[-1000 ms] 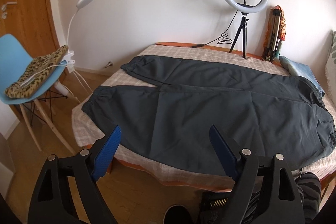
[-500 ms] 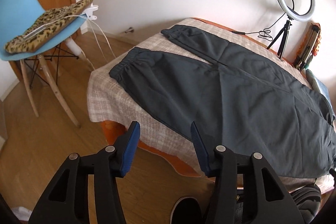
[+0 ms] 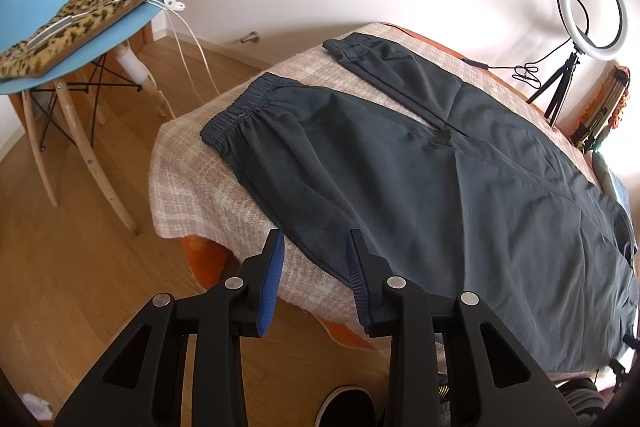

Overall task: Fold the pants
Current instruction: 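Lower the right tool onto the pants leg and close on the fabric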

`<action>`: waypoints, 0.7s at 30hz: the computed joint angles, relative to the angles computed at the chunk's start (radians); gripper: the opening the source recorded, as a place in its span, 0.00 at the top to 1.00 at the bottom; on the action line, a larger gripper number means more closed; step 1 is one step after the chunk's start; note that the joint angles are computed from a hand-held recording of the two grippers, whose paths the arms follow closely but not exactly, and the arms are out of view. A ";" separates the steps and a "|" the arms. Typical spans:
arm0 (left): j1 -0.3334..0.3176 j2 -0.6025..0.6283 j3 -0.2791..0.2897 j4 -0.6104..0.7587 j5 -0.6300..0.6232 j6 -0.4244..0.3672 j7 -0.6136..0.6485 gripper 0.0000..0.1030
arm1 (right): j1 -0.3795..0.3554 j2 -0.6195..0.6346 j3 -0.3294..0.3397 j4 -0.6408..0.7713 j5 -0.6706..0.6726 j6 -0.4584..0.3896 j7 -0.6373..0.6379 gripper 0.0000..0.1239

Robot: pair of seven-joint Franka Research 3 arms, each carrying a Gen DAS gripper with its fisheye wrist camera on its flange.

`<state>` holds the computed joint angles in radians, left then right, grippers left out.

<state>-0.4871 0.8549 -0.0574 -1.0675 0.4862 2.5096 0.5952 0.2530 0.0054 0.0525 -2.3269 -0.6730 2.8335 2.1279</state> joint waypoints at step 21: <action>0.049 -0.001 -0.003 -0.013 -0.019 0.018 -0.003 0.60 | 0.071 0.049 -0.015 0.127 -0.277 -0.125 0.145 0.95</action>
<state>-0.4385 0.8539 -0.0603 -1.0807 0.4673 2.5272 0.5927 0.3239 0.0546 0.0379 -2.2000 -0.9497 2.7086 2.2733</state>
